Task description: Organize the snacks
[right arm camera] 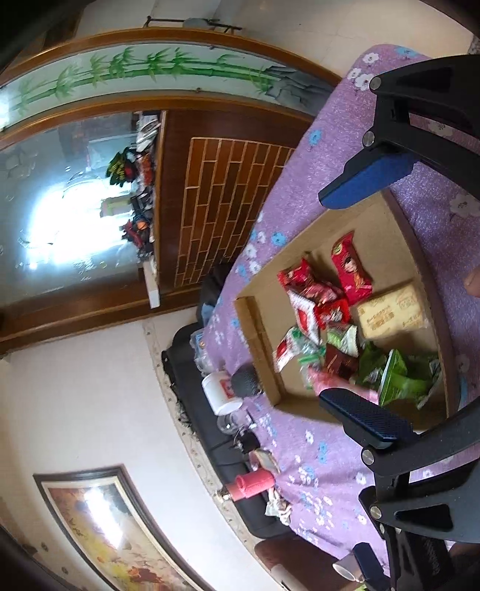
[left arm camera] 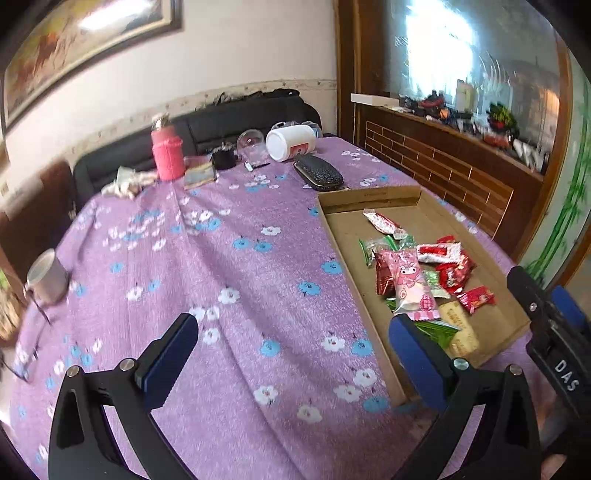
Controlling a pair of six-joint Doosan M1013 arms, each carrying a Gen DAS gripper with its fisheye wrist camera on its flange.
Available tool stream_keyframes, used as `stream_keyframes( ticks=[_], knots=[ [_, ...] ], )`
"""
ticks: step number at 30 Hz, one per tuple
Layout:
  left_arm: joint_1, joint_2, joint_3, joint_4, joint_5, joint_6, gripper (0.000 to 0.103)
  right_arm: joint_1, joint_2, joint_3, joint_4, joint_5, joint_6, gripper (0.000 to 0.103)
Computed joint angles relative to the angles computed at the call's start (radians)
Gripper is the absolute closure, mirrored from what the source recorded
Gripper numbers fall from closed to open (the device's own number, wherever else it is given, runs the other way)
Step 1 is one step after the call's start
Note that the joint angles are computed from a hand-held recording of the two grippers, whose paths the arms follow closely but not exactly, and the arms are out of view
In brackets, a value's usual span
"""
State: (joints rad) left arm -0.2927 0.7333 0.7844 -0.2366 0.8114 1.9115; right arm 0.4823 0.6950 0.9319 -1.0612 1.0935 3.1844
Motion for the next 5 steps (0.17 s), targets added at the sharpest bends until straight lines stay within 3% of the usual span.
stream_keyframes(
  ticks=[5],
  knots=[
    [0.034,-0.022,0.027,0.063,-0.001,-0.079,0.000,0.016,0.018,-0.059,0.005,-0.060,-0.118,0.004]
  ],
)
